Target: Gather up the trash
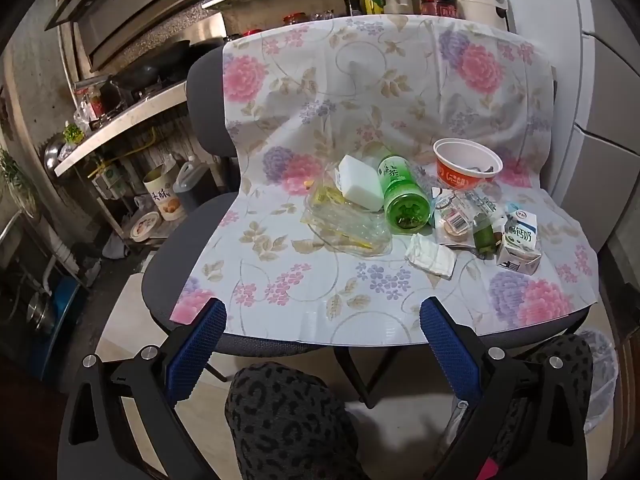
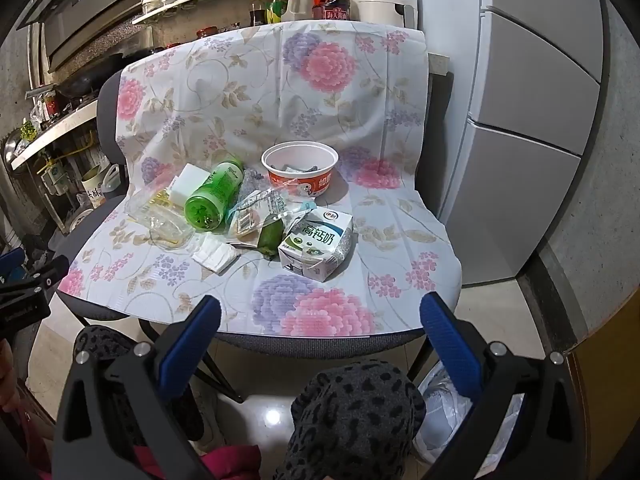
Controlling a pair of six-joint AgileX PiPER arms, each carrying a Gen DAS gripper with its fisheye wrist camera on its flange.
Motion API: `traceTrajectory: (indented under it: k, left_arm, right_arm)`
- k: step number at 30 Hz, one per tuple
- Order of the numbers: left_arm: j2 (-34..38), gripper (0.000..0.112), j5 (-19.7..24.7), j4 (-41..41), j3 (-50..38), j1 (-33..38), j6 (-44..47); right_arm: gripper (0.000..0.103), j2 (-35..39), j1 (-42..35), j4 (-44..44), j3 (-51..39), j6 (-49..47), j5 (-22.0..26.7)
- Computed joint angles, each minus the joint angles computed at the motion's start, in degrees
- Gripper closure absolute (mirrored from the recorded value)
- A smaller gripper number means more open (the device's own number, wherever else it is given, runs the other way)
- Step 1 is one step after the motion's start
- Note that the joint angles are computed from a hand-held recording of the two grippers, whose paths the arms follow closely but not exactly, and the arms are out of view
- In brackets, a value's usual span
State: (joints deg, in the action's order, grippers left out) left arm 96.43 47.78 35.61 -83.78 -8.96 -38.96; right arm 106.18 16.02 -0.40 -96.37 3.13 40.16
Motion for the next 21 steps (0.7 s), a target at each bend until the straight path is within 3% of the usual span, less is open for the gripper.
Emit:
traceTrajectory:
  k: [21]
  left_arm:
    - [0.08, 0.017, 0.36, -0.44, -0.51, -0.08, 0.42]
  right_arm:
    - [0.006, -0.21, 0.02, 0.03, 0.03, -0.02, 0.12]
